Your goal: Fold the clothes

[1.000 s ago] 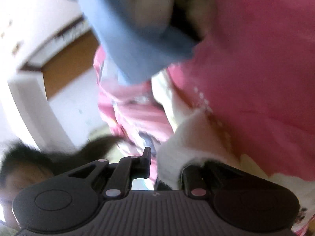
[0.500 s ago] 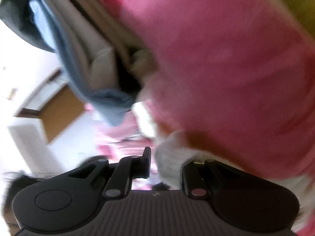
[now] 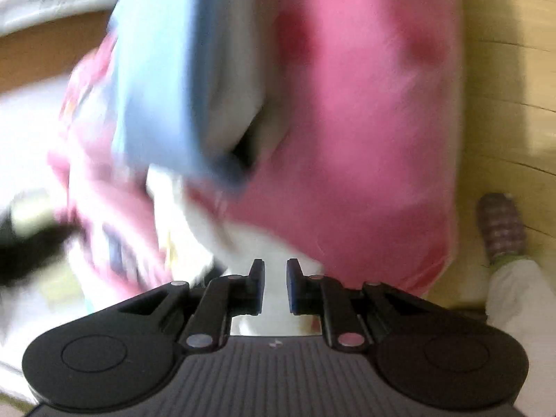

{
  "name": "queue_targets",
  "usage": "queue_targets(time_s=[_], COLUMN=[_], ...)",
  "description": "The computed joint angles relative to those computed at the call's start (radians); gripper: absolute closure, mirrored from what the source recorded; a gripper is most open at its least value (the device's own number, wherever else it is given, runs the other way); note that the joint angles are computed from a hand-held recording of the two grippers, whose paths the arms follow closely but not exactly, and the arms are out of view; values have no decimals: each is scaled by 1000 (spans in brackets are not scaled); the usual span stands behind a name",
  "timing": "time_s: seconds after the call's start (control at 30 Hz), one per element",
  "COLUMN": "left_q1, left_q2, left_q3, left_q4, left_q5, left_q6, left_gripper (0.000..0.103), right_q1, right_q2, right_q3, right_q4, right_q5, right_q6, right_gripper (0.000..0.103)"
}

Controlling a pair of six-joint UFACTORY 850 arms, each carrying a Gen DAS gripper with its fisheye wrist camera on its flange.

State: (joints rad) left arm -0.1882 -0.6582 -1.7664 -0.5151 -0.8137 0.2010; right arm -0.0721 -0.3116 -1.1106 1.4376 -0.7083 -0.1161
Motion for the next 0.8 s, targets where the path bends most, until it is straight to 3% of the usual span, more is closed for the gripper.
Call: queue_targets(time_s=[0.1, 0.3, 0.57, 0.67, 0.8], left_q1=[-9, -33, -17, -4, 16], left_q2=[1, 10, 44, 28, -17], left_q3=[3, -19, 2, -15, -89], left_q4=[26, 106, 66, 55, 80], left_q5=[18, 10, 100, 119, 133], left_q6=[-28, -133, -118, -104, -145], left_gripper=[74, 74, 74, 74, 74], right_q1=[-20, -9, 9, 0, 53], right_q2=[-10, -125, -199, -185, -320], right_q3=[-47, -202, -408, -516, -828], right_q4=[-142, -143, -149, -311, -561], right_q5=[29, -160, -254, -254, -207], right_q6=[75, -58, -129, -173, -51], right_gripper=[88, 88, 88, 87, 87])
